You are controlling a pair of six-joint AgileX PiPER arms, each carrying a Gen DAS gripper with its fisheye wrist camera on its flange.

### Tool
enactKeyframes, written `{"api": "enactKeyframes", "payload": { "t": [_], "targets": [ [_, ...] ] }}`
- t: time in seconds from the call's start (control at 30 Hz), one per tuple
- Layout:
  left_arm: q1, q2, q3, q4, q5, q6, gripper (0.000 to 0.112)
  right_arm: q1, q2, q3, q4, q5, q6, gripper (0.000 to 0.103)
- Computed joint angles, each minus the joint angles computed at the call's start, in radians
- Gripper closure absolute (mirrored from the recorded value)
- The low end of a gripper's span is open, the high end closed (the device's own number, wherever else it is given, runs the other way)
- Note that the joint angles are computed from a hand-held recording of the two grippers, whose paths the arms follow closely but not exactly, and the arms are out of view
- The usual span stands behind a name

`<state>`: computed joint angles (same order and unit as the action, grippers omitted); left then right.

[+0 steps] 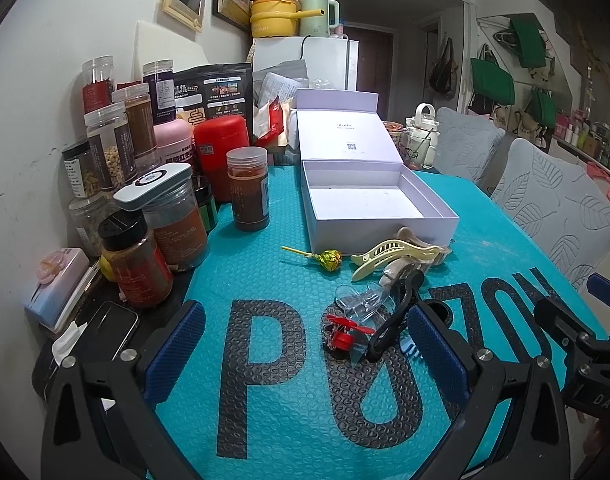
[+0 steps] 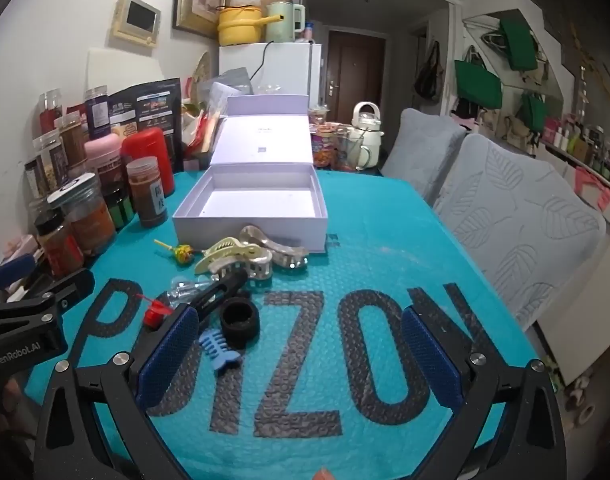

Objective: Organize rigid objects

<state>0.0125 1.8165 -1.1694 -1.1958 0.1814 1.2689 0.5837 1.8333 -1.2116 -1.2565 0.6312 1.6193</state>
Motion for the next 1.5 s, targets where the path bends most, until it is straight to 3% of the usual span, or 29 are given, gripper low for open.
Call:
{"api": "enactKeyframes", "payload": {
  "t": [1.5],
  "targets": [
    [-0.004,0.007,-0.004,0.024,-0.005,-0.019,0.009,-0.003,0.014,0.010,-0.051,-0.019,0.057,0.000]
  ]
}}
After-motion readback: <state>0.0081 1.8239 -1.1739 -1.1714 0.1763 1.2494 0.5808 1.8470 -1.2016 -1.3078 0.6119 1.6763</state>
